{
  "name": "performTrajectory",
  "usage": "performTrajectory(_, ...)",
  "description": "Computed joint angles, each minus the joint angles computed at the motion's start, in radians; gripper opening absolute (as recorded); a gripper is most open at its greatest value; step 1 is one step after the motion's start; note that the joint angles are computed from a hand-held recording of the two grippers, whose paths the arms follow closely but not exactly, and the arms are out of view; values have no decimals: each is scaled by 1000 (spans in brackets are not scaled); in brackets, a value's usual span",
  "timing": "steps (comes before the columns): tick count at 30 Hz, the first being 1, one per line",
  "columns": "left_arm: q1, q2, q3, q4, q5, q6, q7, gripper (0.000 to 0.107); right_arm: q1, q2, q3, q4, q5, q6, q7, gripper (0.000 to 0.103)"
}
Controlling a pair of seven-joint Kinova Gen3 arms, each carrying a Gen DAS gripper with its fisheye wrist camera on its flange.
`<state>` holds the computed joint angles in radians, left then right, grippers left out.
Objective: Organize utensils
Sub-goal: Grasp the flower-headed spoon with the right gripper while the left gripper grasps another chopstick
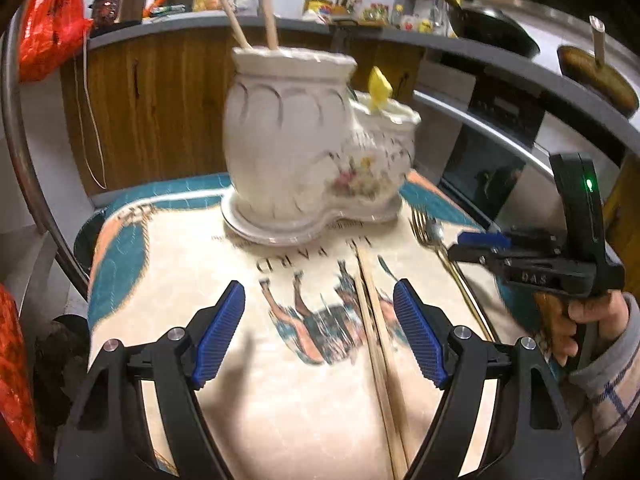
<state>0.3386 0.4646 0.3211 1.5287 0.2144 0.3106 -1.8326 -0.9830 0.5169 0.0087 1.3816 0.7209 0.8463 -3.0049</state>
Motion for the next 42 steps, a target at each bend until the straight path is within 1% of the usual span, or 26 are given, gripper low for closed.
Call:
performTrajectory(1, 3, 4, 0, -6, -5, 18, -3, 73, 0, -2, 2, 4, 2, -5, -6, 31)
performTrajectory(2, 6, 8, 0, -13, -8, 35, -8, 69, 1, -3, 1, 5, 0, -4, -8, 27)
performTrajectory(4, 19, 17, -9, -30, -15, 68, -12, 63, 0, -8, 3, 15, 2, -8, -21, 25)
performTrajectory(6, 44, 27, -31, -51, -28, 102, -3, 54, 5, -15, 0, 27, 0, -19, -30, 25)
performTrajectory(9, 72, 43, -57, -82, -45, 150, 12, 53, 25, -2, -22, 4, -31, -7, 19, 25)
performTrajectory(11, 95, 53, -76, -101, -63, 179, 26, 53, 27, 7, -24, -13, -46, 6, 46, 25)
performTrajectory(13, 113, 58, -93, -115, -80, 196, 43, 53, 25, 17, -21, -33, -58, 26, 72, 25)
performTrajectory(17, 123, 65, -102, -131, -96, 216, 61, 53, 16, 43, -20, -85, -76, 81, 135, 25)
performTrajectory(19, 123, 69, -101, -139, -99, 227, 65, 53, 24, 45, -26, -93, -91, 89, 181, 21)
performTrajectory(20, 126, 70, -104, -144, -102, 233, 68, 51, 36, 41, -35, -95, -106, 88, 213, 16)
performTrajectory(21, 129, 73, -107, -150, -107, 241, 73, 50, 47, 38, -44, -99, -124, 94, 250, 15)
performTrajectory(23, 139, 73, -118, -152, -119, 244, 86, 45, 61, 32, -53, -105, -154, 105, 308, 10)
performTrajectory(25, 132, 73, -111, -153, -118, 246, 82, 45, 83, 23, -66, -108, -192, 118, 374, 8)
performTrajectory(29, 131, 74, -111, -159, -126, 256, 79, 45, 100, 28, -67, -147, -244, 195, 462, 8)
performTrajectory(31, 149, 76, -125, -169, -147, 273, 85, 45, 108, 35, -69, -173, -267, 237, 503, 8)
performTrajectory(32, 167, 80, -138, -188, -170, 299, 90, 45, 115, 40, -74, -190, -283, 258, 529, 8)
performTrajectory(35, 203, 103, -159, -272, -219, 421, 90, 45, 151, 68, -86, -271, -358, 335, 625, 9)
performTrajectory(37, 223, 124, -167, -334, -252, 502, 94, 45, 193, 101, -107, -349, -411, 402, 706, 9)
performTrajectory(39, 245, 149, -176, -401, -285, 583, 88, 45, 221, 141, -108, -440, -476, 483, 776, 10)
performTrajectory(41, 276, 181, -190, -477, -322, 665, 74, 45, 229, 184, -97, -532, -520, 565, 827, 10)
performTrajectory(42, 292, 197, -200, -516, -336, 705, 60, 45, 226, 207, -77, -579, -547, 605, 849, 10)
